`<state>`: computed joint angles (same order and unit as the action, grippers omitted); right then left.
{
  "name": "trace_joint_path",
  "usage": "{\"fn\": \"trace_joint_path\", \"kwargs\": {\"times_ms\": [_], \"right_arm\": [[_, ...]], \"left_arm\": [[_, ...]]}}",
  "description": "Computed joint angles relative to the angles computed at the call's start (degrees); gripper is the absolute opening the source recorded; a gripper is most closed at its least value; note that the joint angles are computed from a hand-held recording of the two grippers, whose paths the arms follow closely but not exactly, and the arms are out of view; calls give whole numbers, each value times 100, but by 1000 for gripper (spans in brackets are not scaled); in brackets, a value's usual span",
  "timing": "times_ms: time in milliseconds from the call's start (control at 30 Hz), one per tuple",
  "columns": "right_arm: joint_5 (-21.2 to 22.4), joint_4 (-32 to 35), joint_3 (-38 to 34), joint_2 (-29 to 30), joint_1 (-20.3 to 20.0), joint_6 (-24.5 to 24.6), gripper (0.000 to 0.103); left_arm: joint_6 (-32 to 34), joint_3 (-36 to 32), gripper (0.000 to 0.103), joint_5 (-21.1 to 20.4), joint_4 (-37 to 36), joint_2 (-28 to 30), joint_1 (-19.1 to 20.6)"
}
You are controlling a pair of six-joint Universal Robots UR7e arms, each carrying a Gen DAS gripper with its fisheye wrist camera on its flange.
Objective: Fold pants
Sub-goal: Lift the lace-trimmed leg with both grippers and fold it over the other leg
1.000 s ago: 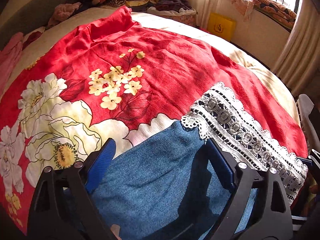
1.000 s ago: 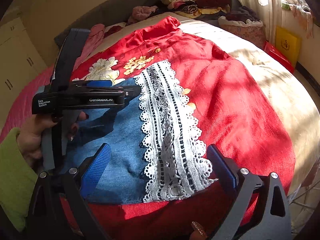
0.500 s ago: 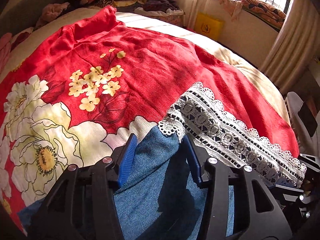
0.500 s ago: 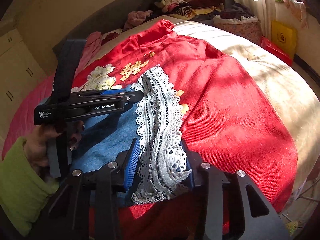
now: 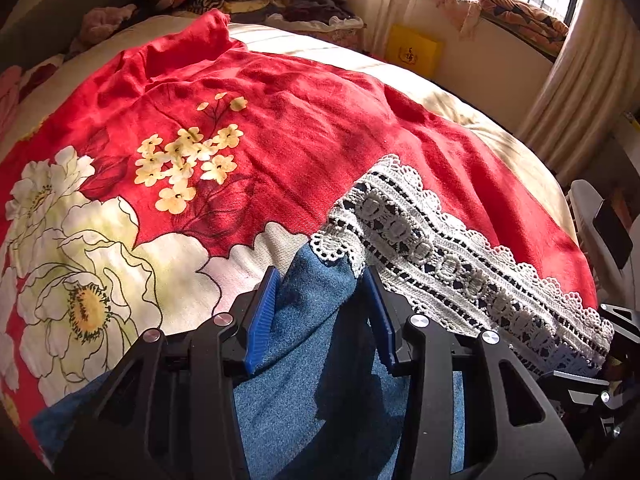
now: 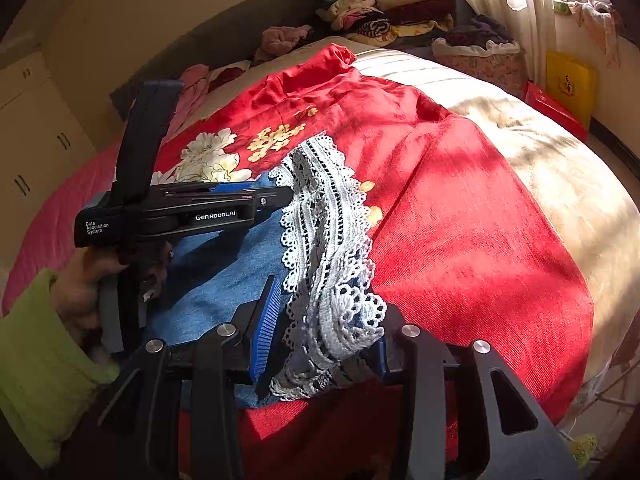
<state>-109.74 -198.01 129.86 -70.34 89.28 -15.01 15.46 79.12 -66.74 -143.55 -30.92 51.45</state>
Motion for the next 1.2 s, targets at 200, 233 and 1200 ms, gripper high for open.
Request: {"fn": "trace_joint_path", "kwargs": {"times_ms": [200, 233, 1200], "right_arm": [[53, -260, 113, -41, 19, -63, 18], [7, -298, 114, -23, 55, -97, 18], [409, 1141, -917, 916, 1617, -544, 11]], "left_arm": [[-25, 163, 9, 183, -81, -109, -84], [-48, 205, 7, 142, -126, -146, -77], [-677, 1464, 7, 2, -891, -1899, 418]]}}
